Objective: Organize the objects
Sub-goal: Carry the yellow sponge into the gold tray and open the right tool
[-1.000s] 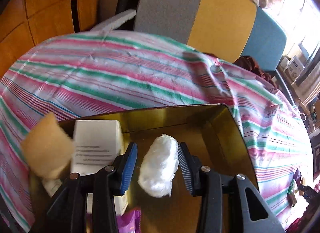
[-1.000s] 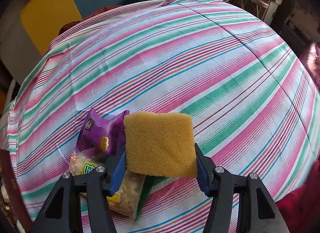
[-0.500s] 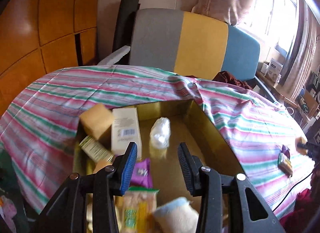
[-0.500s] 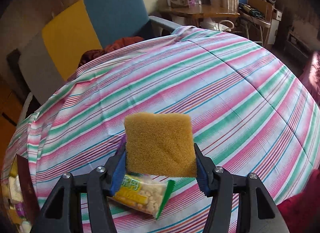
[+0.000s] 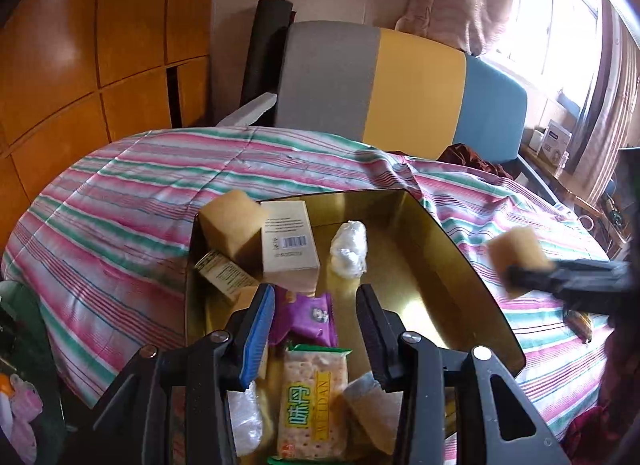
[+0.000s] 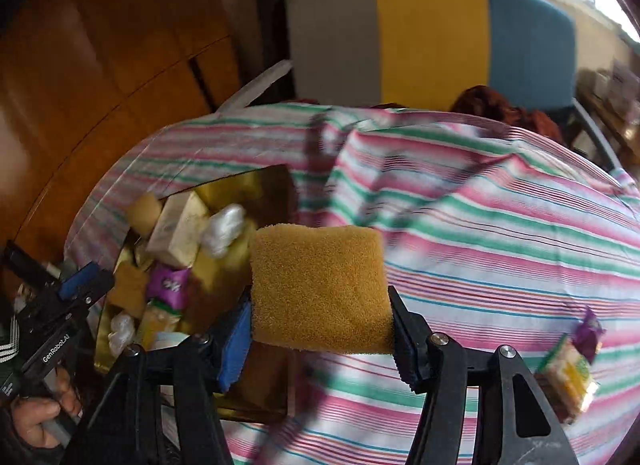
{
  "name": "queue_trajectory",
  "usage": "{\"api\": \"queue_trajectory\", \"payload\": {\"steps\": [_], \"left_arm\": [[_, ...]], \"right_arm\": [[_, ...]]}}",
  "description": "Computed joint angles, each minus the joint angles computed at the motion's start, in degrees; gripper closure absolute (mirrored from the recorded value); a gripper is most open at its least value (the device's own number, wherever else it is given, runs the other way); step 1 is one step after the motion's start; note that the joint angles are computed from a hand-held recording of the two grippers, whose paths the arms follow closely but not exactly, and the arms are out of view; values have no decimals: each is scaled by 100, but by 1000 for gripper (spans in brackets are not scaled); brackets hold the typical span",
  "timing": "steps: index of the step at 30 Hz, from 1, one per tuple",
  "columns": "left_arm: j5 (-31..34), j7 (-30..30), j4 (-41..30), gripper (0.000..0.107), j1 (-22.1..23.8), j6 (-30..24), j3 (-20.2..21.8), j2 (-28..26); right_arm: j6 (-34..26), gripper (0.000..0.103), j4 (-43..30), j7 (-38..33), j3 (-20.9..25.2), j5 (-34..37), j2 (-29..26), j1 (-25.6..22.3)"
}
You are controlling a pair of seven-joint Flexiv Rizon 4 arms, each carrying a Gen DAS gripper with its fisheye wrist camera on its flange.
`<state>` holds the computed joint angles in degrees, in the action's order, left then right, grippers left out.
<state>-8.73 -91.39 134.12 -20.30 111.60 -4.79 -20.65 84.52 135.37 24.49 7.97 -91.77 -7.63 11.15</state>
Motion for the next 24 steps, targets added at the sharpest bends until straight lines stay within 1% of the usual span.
{"api": "queue_trajectory", "payload": {"steps": [3,4,6,8,13,15,17,18,19,21,23,24], "left_arm": [[162,-139,74,64,302,48,-177,5],[205,-192,107,64,375,89,-202,4],[317,-329,148,64,598,112,-307,10],[402,-456,171,64,764,136,-357,-4],[676,-766,202,64,1207,135,-565,-53],[819,-868,204,64,1404,102,-691,-72],[921,-975,212,64,1541,90,-777,-81],[971,-1017,214,64,1608,62,-823,-78],[1021,-1054,210,64,1678,34,-875,-75],[1047,-1028,172,64,1654,-76,-854,-47],[1080,-961,169,64,1613,-114,-808,-9],[1085,-917,172,64,1573,-120,-768,15]], "right_arm": [[-41,42,-497,-724,115,629,-740,448],[-47,42,-600,-941,105,865,-935,588],[-96,42,-815,-1477,156,1551,-1310,824],[-253,42,-1011,-1892,174,2037,-1590,1012],[-518,40,-1418,-2618,173,3011,-2113,1317],[-550,39,-1555,-2782,93,3251,-2264,1449],[-433,37,-1631,-2918,0,3433,-2357,1556],[-296,36,-1631,-2915,-118,3433,-2363,1640],[-136,32,-1621,-2902,-250,3417,-2362,1726],[241,26,-1615,-2944,-473,3454,-2399,1818],[557,11,-1531,-2832,-772,3465,-2345,2015],[693,10,-1454,-2747,-980,3435,-2283,2177]]}}
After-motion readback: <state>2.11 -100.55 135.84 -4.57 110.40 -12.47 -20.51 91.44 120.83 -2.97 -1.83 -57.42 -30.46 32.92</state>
